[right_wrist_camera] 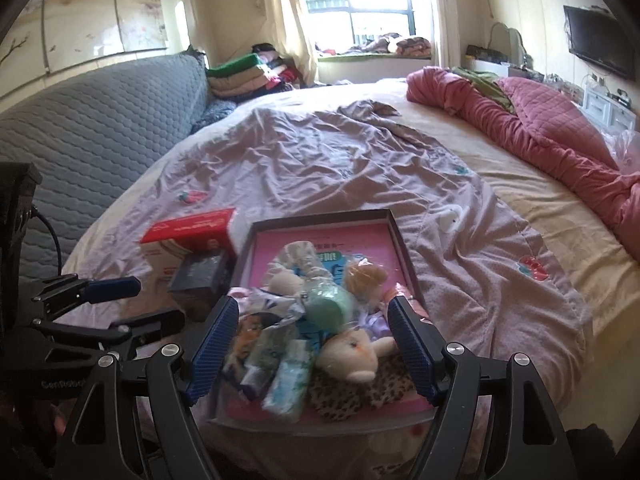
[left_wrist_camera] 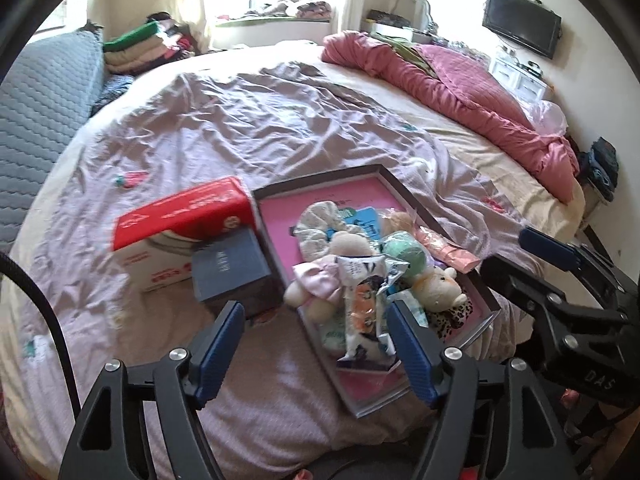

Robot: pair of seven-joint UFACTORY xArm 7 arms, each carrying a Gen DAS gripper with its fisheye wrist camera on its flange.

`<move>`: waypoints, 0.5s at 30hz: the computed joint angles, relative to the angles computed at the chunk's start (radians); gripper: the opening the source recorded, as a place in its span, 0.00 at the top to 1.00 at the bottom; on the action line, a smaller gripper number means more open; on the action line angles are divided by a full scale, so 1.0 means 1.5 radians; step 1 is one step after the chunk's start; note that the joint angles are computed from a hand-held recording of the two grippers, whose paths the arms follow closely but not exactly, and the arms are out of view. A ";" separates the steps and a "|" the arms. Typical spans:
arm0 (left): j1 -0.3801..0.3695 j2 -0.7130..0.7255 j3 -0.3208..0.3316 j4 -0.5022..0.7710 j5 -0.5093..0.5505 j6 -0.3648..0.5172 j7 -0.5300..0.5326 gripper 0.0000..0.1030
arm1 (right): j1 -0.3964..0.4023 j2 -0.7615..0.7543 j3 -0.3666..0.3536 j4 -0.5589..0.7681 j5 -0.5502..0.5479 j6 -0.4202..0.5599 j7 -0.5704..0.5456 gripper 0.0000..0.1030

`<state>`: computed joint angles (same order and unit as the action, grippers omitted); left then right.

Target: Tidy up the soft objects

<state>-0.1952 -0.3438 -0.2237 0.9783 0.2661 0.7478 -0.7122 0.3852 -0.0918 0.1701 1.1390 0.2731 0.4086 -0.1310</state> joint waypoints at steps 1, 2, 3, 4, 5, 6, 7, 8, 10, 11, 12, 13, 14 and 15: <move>0.001 -0.014 -0.003 -0.005 0.002 0.009 -0.009 0.28 | 0.000 -0.010 0.002 -0.007 -0.007 -0.001 0.007 0.22; 0.002 -0.021 -0.005 -0.006 0.003 0.014 -0.012 0.28 | 0.002 -0.018 0.003 -0.012 -0.007 -0.001 0.009 0.22; 0.003 -0.034 -0.008 -0.011 0.008 0.021 -0.017 0.28 | 0.005 -0.027 0.002 -0.018 -0.001 -0.001 0.006 0.22; 0.005 -0.045 -0.013 -0.015 0.013 0.028 -0.023 0.28 | 0.009 -0.037 0.001 -0.025 0.006 -0.004 0.004 0.22; 0.008 -0.057 -0.019 -0.019 0.019 0.038 -0.031 0.28 | 0.013 -0.048 0.001 -0.033 0.012 -0.005 0.002 0.21; 0.009 -0.065 -0.022 -0.022 0.021 0.046 -0.035 0.28 | 0.016 -0.056 0.000 -0.039 0.014 -0.006 0.001 0.21; 0.010 -0.075 -0.026 -0.026 0.022 0.054 -0.042 0.27 | 0.017 -0.066 0.002 -0.046 0.010 -0.007 0.006 0.21; 0.011 -0.086 -0.029 -0.032 0.024 0.060 -0.048 0.27 | 0.020 -0.074 0.002 -0.053 0.007 -0.010 0.008 0.21; 0.017 -0.109 -0.040 -0.042 0.031 0.081 -0.067 0.27 | 0.026 -0.095 0.003 -0.069 0.007 -0.016 0.014 0.21; 0.019 -0.115 -0.044 -0.045 0.032 0.087 -0.074 0.27 | 0.029 -0.101 0.003 -0.075 0.005 -0.017 0.019 0.21; 0.021 -0.125 -0.048 -0.050 0.034 0.095 -0.084 0.27 | 0.032 -0.109 0.003 -0.081 0.006 -0.019 0.025 0.21; 0.022 -0.137 -0.052 -0.057 0.034 0.102 -0.095 0.27 | 0.041 -0.119 -0.001 -0.090 0.016 -0.021 0.024 0.21; 0.022 -0.151 -0.055 -0.066 0.034 0.106 -0.103 0.27 | 0.045 -0.122 -0.003 -0.093 0.019 -0.023 0.023 0.21; 0.022 -0.165 -0.058 -0.076 0.032 0.111 -0.114 0.27 | 0.042 -0.131 0.005 -0.103 0.009 -0.027 0.038 0.21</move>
